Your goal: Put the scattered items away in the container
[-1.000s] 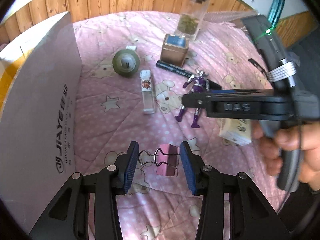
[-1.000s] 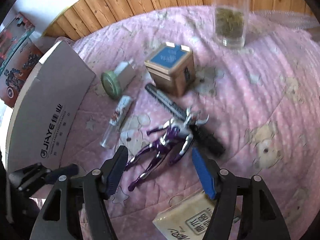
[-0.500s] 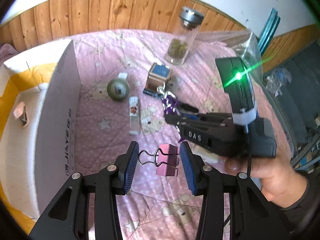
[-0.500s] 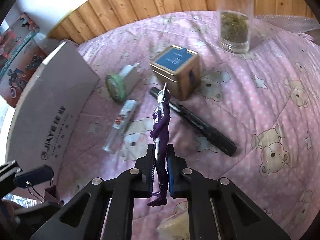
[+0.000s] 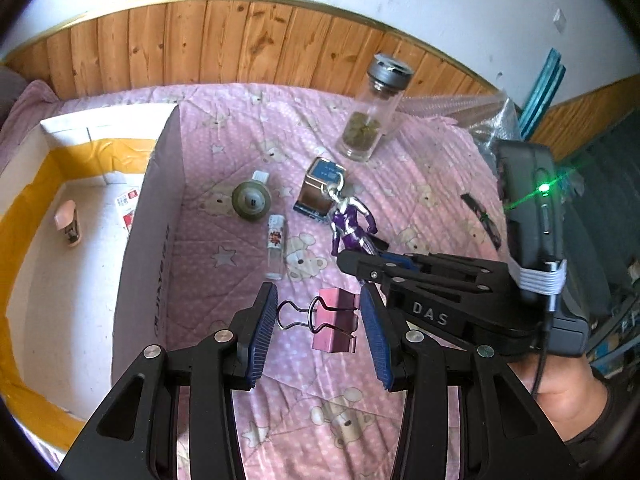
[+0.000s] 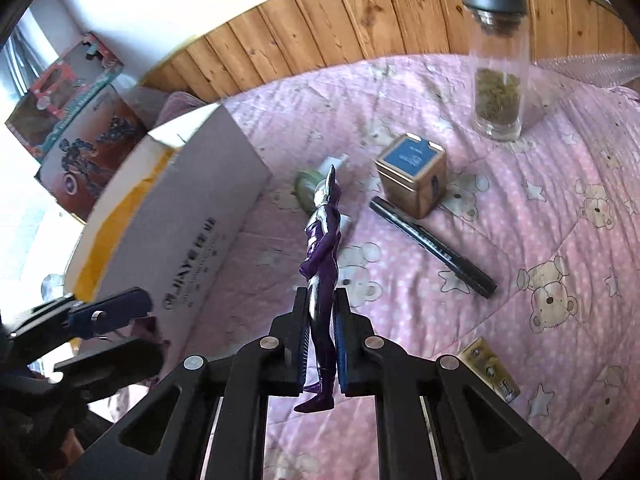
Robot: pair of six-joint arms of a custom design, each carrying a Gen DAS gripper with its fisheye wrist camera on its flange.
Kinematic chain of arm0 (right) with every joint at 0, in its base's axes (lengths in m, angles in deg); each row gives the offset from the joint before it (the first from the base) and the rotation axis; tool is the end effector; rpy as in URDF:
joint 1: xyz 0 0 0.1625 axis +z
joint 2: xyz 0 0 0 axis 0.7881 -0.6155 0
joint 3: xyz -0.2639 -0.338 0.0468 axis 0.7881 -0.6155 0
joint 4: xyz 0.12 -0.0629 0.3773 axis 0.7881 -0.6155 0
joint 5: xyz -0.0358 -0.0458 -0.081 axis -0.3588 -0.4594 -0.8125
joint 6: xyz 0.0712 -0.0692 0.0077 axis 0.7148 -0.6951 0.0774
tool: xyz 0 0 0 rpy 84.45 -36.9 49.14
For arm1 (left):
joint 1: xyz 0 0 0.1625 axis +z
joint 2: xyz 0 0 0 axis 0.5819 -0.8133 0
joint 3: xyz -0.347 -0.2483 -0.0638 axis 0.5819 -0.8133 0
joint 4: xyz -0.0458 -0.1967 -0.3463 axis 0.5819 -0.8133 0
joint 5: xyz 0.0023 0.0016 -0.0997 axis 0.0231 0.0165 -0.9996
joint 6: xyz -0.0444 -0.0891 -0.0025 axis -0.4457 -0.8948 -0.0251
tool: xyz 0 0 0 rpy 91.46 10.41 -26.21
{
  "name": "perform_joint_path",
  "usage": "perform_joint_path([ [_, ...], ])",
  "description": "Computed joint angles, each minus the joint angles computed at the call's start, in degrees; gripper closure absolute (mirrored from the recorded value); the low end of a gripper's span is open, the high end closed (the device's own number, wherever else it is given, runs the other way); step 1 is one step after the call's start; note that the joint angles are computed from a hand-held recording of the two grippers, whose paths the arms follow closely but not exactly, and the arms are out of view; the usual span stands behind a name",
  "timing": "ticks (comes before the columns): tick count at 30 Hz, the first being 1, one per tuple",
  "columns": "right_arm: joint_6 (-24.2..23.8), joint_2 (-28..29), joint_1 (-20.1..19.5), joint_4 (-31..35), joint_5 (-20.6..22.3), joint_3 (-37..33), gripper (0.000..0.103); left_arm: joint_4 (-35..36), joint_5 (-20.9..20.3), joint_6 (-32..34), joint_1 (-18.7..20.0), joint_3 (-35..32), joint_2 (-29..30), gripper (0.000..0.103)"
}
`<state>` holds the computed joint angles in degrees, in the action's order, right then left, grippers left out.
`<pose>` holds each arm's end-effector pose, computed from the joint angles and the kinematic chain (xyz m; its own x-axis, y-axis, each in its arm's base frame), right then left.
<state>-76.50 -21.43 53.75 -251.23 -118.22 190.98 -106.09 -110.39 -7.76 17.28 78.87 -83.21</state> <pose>0.2591 -0.5563 -0.0409 -0.9254 -0.1590 0.3441 -0.3075 0.8458 -0.4360 -0.0882 -0.4471 0.2066 -0.8711 0.0200 -0.4908 0.3053 0.8047 -0.5091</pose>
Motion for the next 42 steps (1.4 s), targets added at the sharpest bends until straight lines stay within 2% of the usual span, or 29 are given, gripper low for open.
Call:
perform_joint_path([
  [9, -0.31, -2.80, 2.29, -3.69, 0.54, 4.46, 0.091, -1.87, 2.19, -2.97, -2.96, 3.32, -1.80, 0.058],
  [19, -0.48, -3.11, 4.33, -5.37, 0.05, 5.62, 0.091, -3.24, 4.18, -5.12, -5.28, 6.08, -5.02, 0.058],
  [30, -1.17, -3.44, 6.97, -7.49, -1.68, 6.87, 0.091, -1.29, 6.10, -6.06, -6.26, 7.24, -7.80, 0.058],
  [42, -2.35, -2.02, 10.75, -8.24, -2.93, 4.80, 0.091, 1.89, 9.16, -7.04, -7.54, 8.56, -13.20, 0.058],
])
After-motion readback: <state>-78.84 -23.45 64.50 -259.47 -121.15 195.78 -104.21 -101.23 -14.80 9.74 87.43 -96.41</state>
